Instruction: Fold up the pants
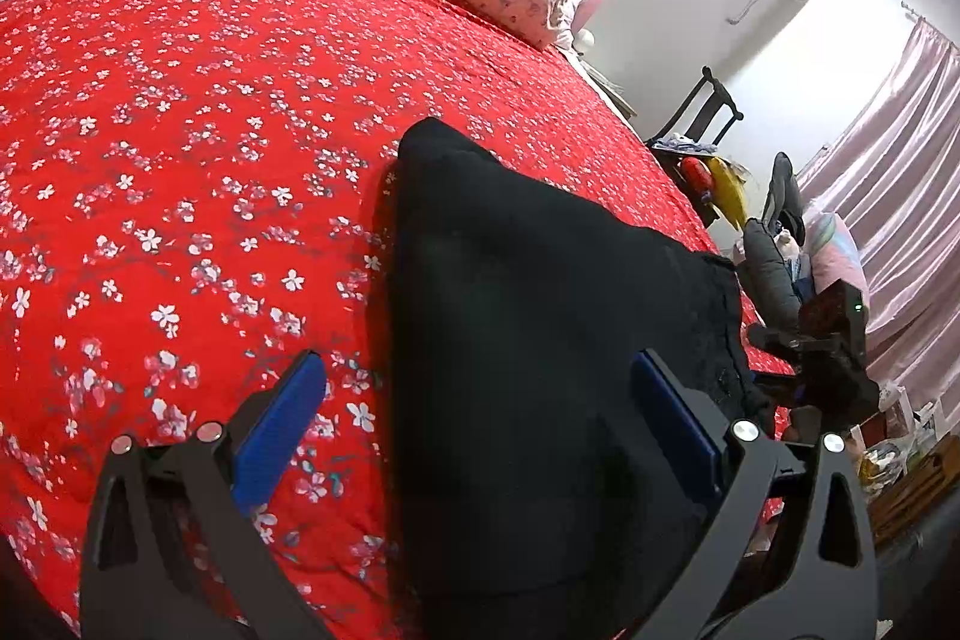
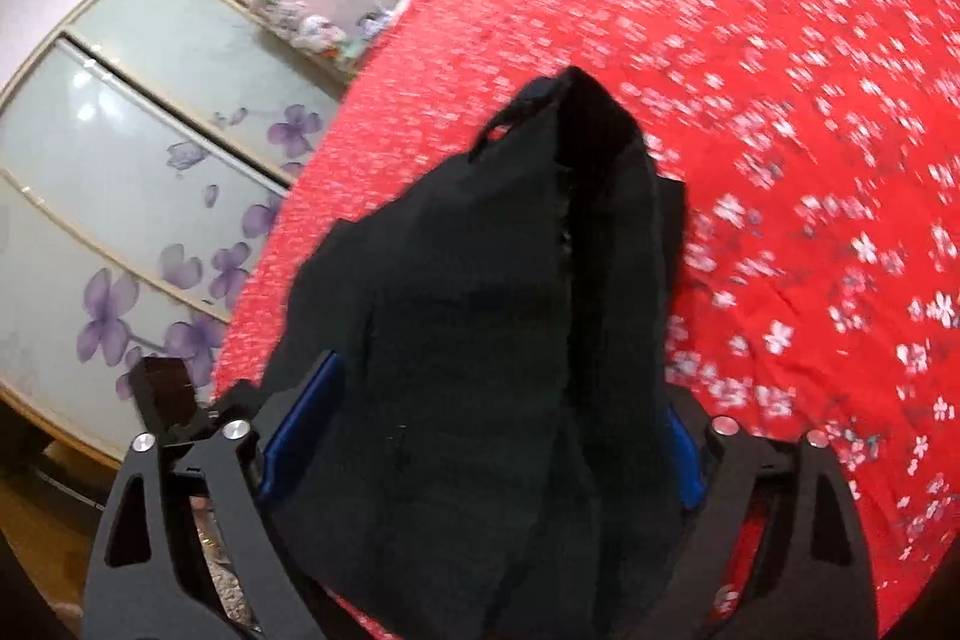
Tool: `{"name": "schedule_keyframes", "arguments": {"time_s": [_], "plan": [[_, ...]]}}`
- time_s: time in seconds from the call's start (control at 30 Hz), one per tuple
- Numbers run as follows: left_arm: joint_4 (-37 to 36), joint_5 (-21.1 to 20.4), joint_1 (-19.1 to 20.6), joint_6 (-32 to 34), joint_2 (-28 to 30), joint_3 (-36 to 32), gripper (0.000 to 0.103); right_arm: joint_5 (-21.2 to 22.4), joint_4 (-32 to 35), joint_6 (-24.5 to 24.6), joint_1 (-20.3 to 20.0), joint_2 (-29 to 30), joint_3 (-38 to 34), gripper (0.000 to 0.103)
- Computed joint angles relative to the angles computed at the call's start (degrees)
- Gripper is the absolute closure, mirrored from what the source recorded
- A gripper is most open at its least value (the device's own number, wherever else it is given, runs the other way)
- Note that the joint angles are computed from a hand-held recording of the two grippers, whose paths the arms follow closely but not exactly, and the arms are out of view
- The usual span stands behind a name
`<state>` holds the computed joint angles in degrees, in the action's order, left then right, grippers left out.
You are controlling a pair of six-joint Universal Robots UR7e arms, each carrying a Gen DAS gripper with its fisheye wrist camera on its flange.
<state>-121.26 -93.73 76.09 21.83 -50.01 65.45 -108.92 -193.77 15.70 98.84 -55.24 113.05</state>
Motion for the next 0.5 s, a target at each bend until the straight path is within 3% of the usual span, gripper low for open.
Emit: {"name": "schedule_keyframes", "arguments": {"time_s": [0.13,0.23,0.3,0.4,0.5], "plan": [[-3.56,3.25,-1.08,1.22,-1.27,3.13,0.002,0.63,-1.04,0.24,-0.52,-0.13,0.65,0.016],[-8.5,8.54,-2.83,3.34,-2.96,7.32,0.002,1.28,-3.21,-0.1,-0.88,0.16,1.3,0.018],[-11.34,11.08,-3.7,5.01,-3.84,9.5,0.002,0.56,-4.14,-0.65,-0.85,0.27,1.75,0.023],[-14.71,14.01,-4.75,7.25,-4.57,11.7,0.002,-1.41,-5.22,-0.55,-0.56,0.42,2.31,0.04],[-16.01,15.89,-5.2,8.5,-4.7,12.49,0.002,0.08,-8.12,-0.48,-0.94,-0.03,4.04,0.05]]}}
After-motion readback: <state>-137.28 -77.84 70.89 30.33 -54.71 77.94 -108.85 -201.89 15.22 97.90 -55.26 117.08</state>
